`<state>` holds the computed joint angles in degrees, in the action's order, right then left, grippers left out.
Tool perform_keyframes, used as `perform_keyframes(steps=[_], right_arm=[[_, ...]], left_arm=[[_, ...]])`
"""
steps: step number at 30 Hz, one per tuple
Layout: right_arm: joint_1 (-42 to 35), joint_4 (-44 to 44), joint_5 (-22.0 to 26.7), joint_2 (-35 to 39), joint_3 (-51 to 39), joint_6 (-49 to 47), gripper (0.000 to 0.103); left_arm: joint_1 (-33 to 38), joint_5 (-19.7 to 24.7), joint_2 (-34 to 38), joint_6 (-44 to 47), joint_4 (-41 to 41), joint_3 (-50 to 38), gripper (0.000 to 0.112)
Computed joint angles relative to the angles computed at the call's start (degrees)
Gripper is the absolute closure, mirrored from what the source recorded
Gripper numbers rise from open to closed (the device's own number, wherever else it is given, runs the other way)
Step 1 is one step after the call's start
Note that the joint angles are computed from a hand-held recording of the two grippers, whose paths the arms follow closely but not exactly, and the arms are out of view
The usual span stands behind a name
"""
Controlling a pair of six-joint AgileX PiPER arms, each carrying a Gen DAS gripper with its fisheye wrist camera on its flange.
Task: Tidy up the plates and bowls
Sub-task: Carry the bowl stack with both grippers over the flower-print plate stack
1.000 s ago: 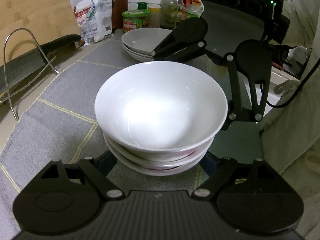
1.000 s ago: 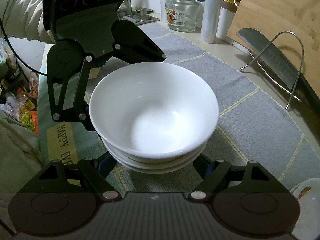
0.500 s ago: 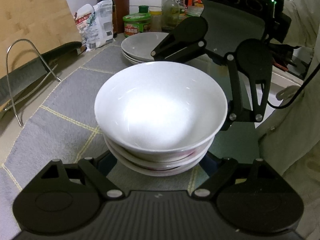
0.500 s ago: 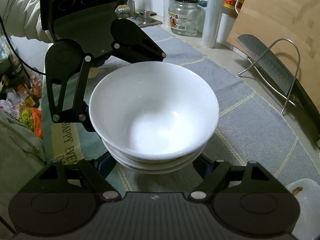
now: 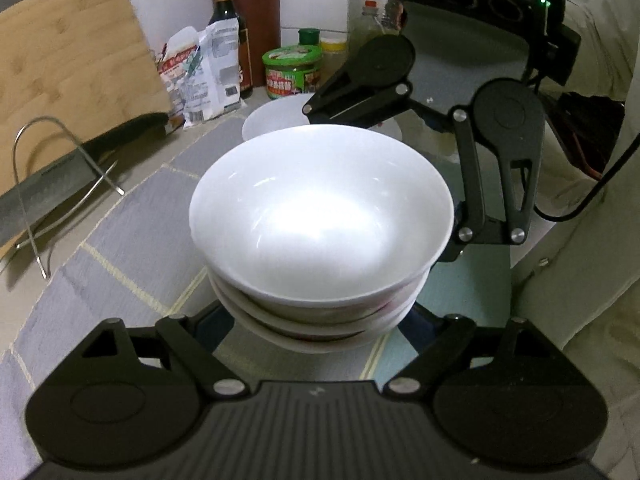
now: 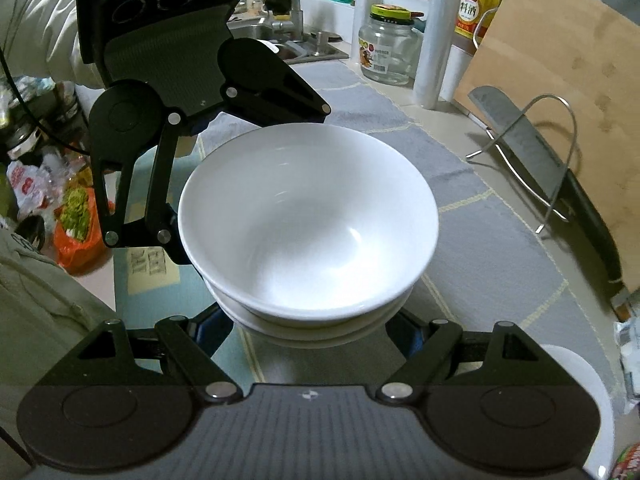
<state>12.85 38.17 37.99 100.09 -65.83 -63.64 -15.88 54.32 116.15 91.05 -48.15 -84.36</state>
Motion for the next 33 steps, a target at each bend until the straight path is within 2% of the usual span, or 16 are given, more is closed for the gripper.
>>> perform_keyframes(steps=[7, 15, 23, 27, 33], right_arm=[[-7.3, 1.0, 3.9, -3.9, 2.7, -7.2, 0.017], [-16.8, 1.8, 7.3, -7.2, 4.7, -13.3, 0.017], [-23.2, 0.9, 8.1, -6.9, 4.1, -15.9, 0.017], [-25.6, 0.5, 8.1, -5.6, 3.4, -16.7, 0.017], [-27.9, -0.1, 7.9, -3.4, 3.0, -17.5, 0.017]], left_arm=[[-6.3, -4.2, -0.2, -4.6, -0.3, -1.4, 0.025], [-13.1, -4.5, 4.8, -10.5, 1.9, -11.0, 0.025], [-17.1, -2.0, 13.1, -14.6, 4.7, -24.8, 0.025], [-18.3, 1.0, 19.3, -17.9, 6.7, -34.9, 0.025], [-19.1, 5.1, 25.8, -21.0, 9.3, -45.6, 0.025]])
